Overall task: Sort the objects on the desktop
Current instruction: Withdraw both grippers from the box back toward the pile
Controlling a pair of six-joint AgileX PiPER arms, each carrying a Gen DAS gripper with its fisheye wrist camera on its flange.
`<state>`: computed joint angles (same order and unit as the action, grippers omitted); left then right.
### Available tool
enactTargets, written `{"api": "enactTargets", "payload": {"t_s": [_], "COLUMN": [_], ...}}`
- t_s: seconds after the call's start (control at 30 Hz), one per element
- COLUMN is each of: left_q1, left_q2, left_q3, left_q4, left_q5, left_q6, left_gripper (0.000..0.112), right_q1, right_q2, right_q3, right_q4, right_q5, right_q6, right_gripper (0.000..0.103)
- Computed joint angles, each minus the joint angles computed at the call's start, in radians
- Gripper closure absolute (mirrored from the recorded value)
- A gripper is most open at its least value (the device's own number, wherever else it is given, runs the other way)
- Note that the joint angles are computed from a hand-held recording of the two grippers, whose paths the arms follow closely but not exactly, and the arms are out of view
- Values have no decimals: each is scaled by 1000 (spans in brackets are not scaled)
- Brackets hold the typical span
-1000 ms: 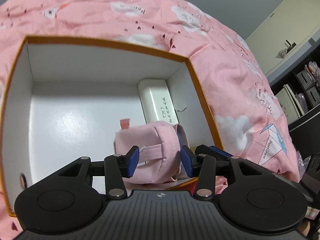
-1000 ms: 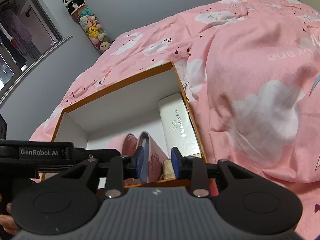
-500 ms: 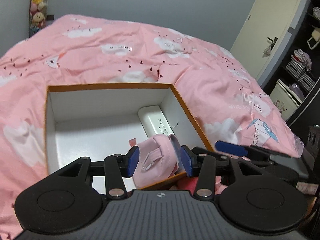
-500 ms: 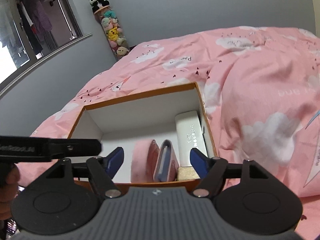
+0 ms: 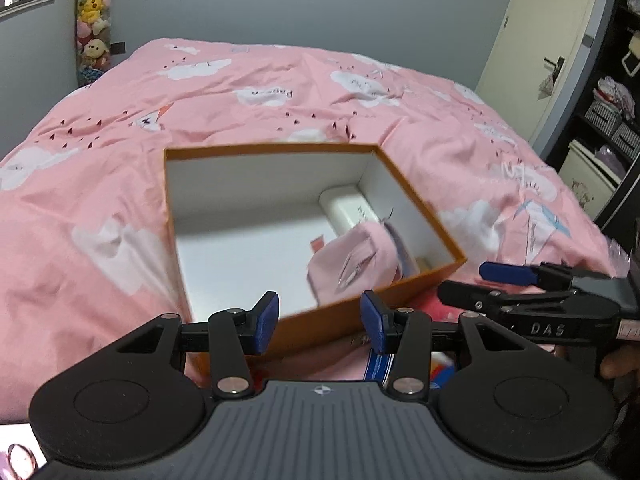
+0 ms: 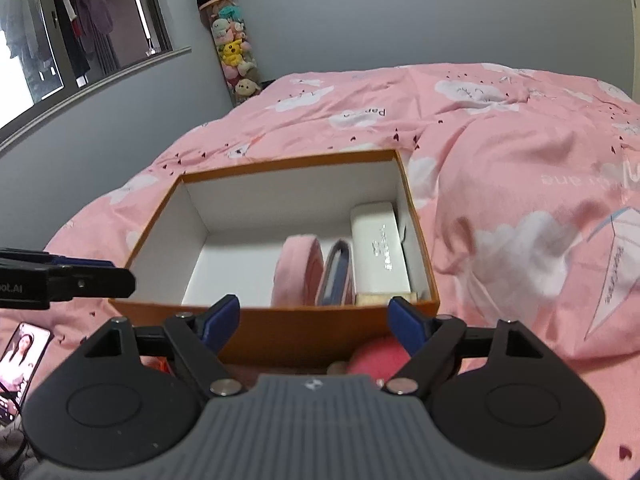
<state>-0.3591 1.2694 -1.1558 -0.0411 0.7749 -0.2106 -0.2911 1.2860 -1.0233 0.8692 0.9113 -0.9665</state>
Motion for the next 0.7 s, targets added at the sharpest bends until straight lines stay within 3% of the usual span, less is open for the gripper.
{"api": "enactTargets", "payload": {"t_s": [0.23, 0.47, 0.7], "left_q1": [-28, -77, -156], "left_q2": [-50, -74, -66], "left_q3": [90, 146, 169], "left_q4": [-19, -27, 20], "left_q5": [7, -9, -16], "left_q6": [38, 49, 41], "left_gripper": [61, 65, 65], "right_q1": [3, -40, -145], "right_q2": [-46, -103, -140], "right_q3": [28, 71, 83], "right_q4": [-95, -175, -204], "right_q5": [71, 107, 197], "right_q6": [12, 30, 1], "right_gripper": [20, 38, 38]}}
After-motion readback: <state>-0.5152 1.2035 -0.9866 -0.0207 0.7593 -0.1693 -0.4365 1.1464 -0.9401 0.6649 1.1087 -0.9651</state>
